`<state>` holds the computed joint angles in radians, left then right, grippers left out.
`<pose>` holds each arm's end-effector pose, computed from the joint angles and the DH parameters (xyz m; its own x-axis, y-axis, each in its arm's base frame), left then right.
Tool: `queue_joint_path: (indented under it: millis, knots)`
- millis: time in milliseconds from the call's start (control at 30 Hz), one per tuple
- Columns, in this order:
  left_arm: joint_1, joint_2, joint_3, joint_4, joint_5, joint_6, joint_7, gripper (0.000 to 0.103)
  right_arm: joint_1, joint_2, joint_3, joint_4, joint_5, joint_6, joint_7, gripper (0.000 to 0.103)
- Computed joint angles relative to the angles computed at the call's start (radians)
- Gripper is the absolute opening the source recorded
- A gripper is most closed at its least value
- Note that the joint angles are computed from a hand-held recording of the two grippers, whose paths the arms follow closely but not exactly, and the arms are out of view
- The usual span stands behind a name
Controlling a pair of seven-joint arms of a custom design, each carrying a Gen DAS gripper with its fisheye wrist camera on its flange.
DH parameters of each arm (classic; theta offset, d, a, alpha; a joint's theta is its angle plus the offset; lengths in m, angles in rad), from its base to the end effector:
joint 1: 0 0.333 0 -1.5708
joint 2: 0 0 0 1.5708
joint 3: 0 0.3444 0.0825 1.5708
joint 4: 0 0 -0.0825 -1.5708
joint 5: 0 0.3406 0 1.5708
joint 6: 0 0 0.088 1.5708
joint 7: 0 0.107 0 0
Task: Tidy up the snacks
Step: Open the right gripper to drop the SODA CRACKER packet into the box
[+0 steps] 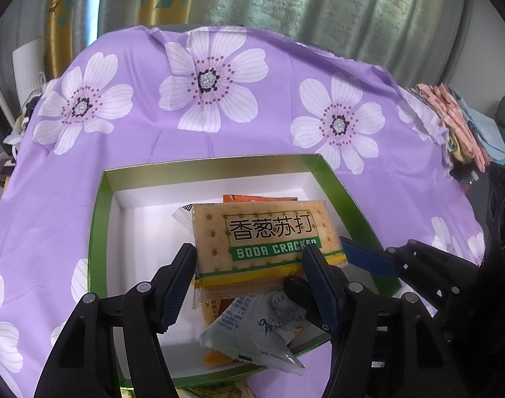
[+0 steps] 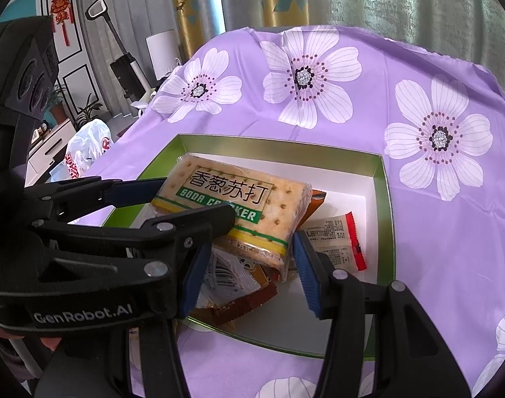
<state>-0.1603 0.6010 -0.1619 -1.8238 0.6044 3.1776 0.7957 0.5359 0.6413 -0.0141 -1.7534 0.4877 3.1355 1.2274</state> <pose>0.6301 -0.2442 0.3480 -0.1753 -0.9595 0.2203 -0.7575 -0.0114 -0.6527 0.6209 0.3121 0.3396 0.4059 -0.9094 -0.0909 -0.7011 -0.2461 -0.6693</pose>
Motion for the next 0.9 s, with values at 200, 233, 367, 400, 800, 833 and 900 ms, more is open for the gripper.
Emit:
queue_joint_path:
  millis: [200, 233, 367, 400, 800, 833, 900]
  knots:
    - [-0.002, -0.003, -0.001, -0.001, -0.002, -0.012, 0.003, 0.067, 0.012, 0.000, -0.018, 0.003, -0.010, -0.015, 0.016, 0.053]
    - [0.000, -0.004, -0.003, -0.002, -0.002, -0.014, 0.005, 0.067, 0.015, -0.001, -0.021, 0.002, -0.012, -0.014, 0.018, 0.053]
    - [0.001, -0.001, -0.009, 0.004, -0.007, -0.025, 0.009, 0.067, 0.017, -0.004, -0.024, -0.001, -0.018, -0.017, 0.027, 0.053]
    - [-0.003, -0.005, -0.003, -0.002, -0.007, -0.024, 0.006, 0.067, 0.017, -0.005, -0.024, -0.002, -0.020, -0.020, 0.029, 0.054]
    - [-0.079, -0.066, 0.084, -0.052, 0.027, -0.008, -0.056, 0.088, 0.055, -0.048, -0.049, -0.060, -0.020, 0.044, 0.027, 0.069]
    - [-0.088, -0.077, 0.096, -0.061, 0.035, -0.002, -0.067, 0.092, 0.067, -0.059, -0.061, -0.076, -0.016, 0.057, 0.030, 0.070]
    - [-0.113, -0.096, 0.125, -0.074, 0.055, 0.011, -0.091, 0.094, 0.072, -0.079, -0.064, -0.102, -0.007, 0.076, 0.027, 0.074]
